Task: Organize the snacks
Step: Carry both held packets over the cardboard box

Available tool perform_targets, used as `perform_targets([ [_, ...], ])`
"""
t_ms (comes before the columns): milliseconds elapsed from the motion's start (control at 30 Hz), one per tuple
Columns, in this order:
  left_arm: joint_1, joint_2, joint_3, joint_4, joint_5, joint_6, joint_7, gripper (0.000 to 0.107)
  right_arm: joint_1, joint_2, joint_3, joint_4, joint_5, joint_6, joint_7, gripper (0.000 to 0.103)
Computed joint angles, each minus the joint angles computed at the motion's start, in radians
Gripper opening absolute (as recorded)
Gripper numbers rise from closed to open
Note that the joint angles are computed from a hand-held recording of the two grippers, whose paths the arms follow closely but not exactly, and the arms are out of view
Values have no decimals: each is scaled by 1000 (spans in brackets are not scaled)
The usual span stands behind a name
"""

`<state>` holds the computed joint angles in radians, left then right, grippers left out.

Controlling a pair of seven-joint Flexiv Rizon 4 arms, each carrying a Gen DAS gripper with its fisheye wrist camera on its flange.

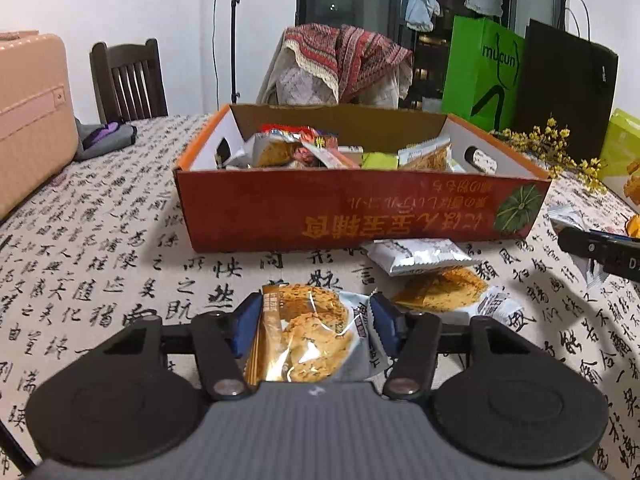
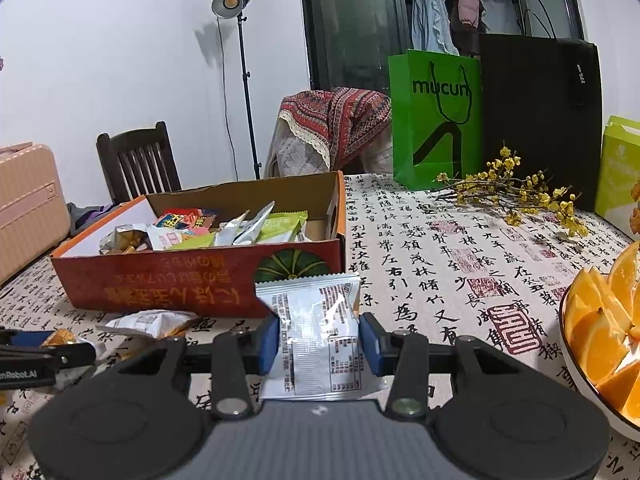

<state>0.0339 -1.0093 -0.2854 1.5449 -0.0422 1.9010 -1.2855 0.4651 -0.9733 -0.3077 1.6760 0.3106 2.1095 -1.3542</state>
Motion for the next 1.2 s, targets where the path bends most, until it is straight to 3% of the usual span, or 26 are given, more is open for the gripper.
perform_targets([
  [467, 50, 51, -49, 27, 77, 75, -47, 60, 50, 38, -29, 9, 61, 46, -90, 42],
  [833, 32, 35, -61, -110, 86, 42, -56, 60, 68, 37, -91, -134, 55, -66, -100, 42],
  [1000, -31, 3, -15, -217, 26, 0, -31, 60, 91, -13, -169, -236, 38, -148, -35, 42],
  [1200, -138, -74, 99, -403, -124, -103, -17, 60, 96, -105, -259, -376, -5, -261, 95, 42],
])
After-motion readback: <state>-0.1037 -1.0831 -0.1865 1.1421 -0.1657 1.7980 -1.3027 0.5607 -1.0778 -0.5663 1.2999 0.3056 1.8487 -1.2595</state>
